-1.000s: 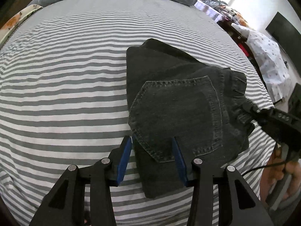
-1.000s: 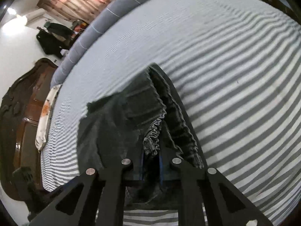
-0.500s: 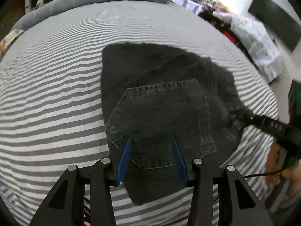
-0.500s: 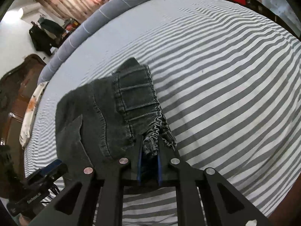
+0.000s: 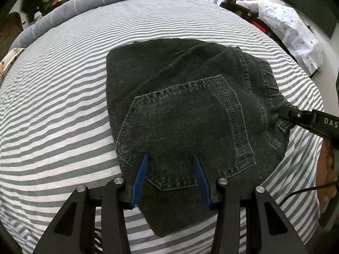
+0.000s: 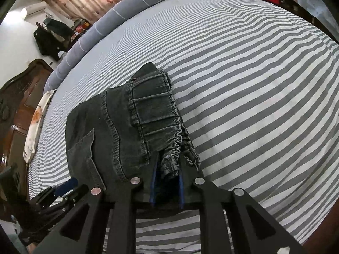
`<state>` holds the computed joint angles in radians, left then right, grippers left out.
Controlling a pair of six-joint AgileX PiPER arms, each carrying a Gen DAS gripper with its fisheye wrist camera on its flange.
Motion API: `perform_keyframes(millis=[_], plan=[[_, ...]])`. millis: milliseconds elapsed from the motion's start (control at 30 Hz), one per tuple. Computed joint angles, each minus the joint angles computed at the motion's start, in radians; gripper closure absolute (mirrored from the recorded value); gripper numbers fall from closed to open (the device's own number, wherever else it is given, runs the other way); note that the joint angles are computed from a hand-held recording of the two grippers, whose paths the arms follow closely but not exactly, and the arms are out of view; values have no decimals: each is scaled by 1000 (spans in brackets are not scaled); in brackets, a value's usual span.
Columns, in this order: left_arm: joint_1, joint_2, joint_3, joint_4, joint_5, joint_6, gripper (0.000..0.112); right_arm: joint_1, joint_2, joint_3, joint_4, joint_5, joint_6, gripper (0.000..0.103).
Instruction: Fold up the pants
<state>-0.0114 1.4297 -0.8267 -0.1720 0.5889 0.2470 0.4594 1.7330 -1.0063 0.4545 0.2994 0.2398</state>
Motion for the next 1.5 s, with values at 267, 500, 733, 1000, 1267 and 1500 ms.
perform_keyframes(millis=[267,500,733,1000,1267,1500], plan=[[-2,-7,-42,-1,22,-12,66,20,-7,-36,-132,55,114,79],[82,81,-174,-67,32,77,66,59,-40,-93,-420,140,326,64],[105,261,-377,-101,71,90,66,35,75,-304,-457,246,268,61],[70,420,-539,-15,96,-6,66,9,244,-515,-483,329,201,59],[71,463,-569,-10,98,-5,66,-16,324,-600,-457,365,170,48],[99,322,-433,-41,101,23,66,-28,199,-450,-392,327,171,37]])
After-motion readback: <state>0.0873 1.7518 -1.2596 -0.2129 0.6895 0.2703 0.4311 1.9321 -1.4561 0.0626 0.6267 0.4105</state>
